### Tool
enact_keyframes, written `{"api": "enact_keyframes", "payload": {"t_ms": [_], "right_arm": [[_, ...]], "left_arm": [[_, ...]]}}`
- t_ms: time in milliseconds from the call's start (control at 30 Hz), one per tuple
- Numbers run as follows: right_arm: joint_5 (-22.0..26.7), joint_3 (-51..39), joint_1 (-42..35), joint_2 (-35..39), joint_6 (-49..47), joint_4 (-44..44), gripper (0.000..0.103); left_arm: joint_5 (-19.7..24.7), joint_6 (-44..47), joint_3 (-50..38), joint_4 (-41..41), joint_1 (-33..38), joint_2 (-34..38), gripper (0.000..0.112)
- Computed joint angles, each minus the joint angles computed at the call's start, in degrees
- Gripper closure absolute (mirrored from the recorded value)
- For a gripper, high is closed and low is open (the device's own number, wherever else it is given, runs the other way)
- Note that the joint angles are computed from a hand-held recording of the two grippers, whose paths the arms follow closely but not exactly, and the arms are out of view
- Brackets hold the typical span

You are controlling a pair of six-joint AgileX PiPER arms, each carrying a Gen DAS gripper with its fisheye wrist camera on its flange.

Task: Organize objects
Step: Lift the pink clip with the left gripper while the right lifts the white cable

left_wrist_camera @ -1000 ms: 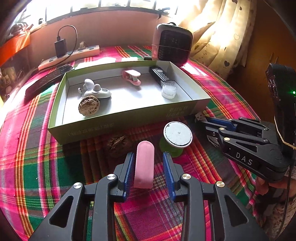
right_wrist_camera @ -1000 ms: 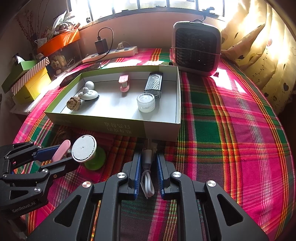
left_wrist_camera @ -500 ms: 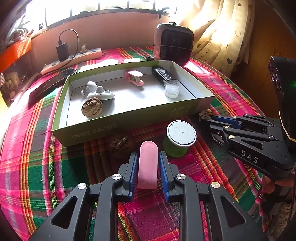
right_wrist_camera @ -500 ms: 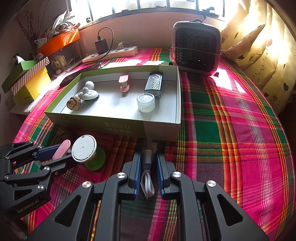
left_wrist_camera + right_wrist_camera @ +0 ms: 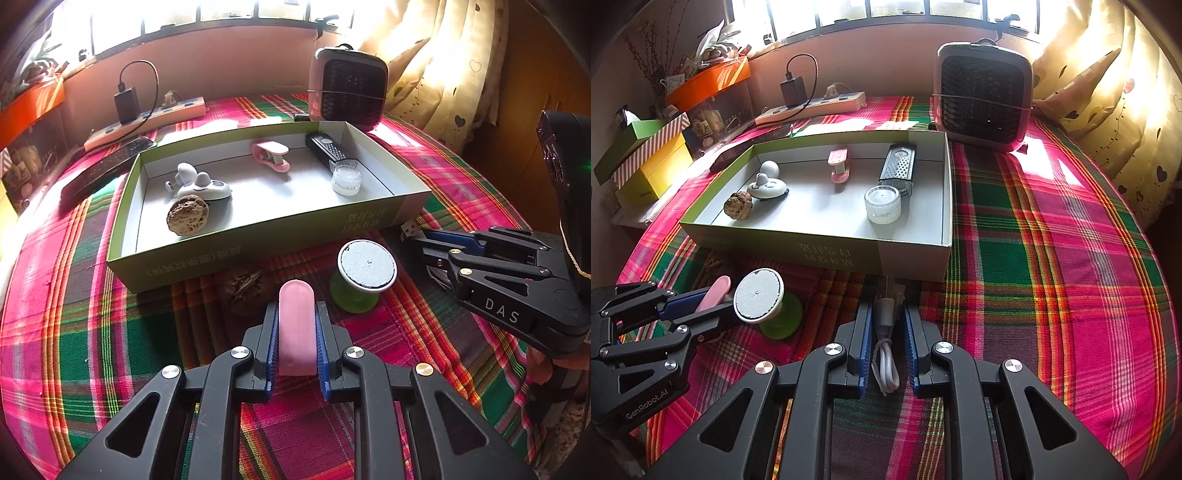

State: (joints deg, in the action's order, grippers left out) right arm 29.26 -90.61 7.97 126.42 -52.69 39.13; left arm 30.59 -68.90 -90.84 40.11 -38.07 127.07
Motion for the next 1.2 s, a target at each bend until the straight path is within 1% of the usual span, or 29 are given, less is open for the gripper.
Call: {"api": "enact_keyframes", "payload": {"t_ms": [367,633,800,933,967,1033,1067,1200], "right_arm": [[-0.4,-0.1,0.2,0.1,0.4,-0.8,0.086],[-1.3,0.0,0.7,0.0,1.8,-2.9,0.086],[-1.1,-0.4,0.7,0.0,3.0,-3.9,0.086],[-1.2,0.0,0.6,-0.7,2.5,-3.4,0.086],[-1.3,0.2,0.6,-0.9,2.4,-3.4,0.087],[-1.2,0.3,0.5,-1.2,2.0,-3.1,0.092],[-1.1,0.4,0.4,-1.4,1.6,-2.7,0.093],[-1.3,0.7,0.2,-1.7,1.7,-2.7,0.093]], "left_arm": [[-0.6,-0.4,0.6,0.0,0.1,-0.4,0.096],[0.1,0.2,0.3,-0.2,0.1,-0.4,0.096],[0.4,-1.9,1.4,2.5,-0.6,-1.7,0.096],[0.2,-1.9,1.9,2.7,-0.6,-2.5,0.096],[0.0,-1.6,1.9,2.3,-0.5,-2.6,0.096],[-0.5,-1.2,2.1,1.9,-0.4,-3.1,0.096],[-0.7,-1.1,2.2,1.9,-0.4,-3.3,0.096],[-0.7,-1.6,2.4,2.7,-0.5,-3.9,0.096]]}}
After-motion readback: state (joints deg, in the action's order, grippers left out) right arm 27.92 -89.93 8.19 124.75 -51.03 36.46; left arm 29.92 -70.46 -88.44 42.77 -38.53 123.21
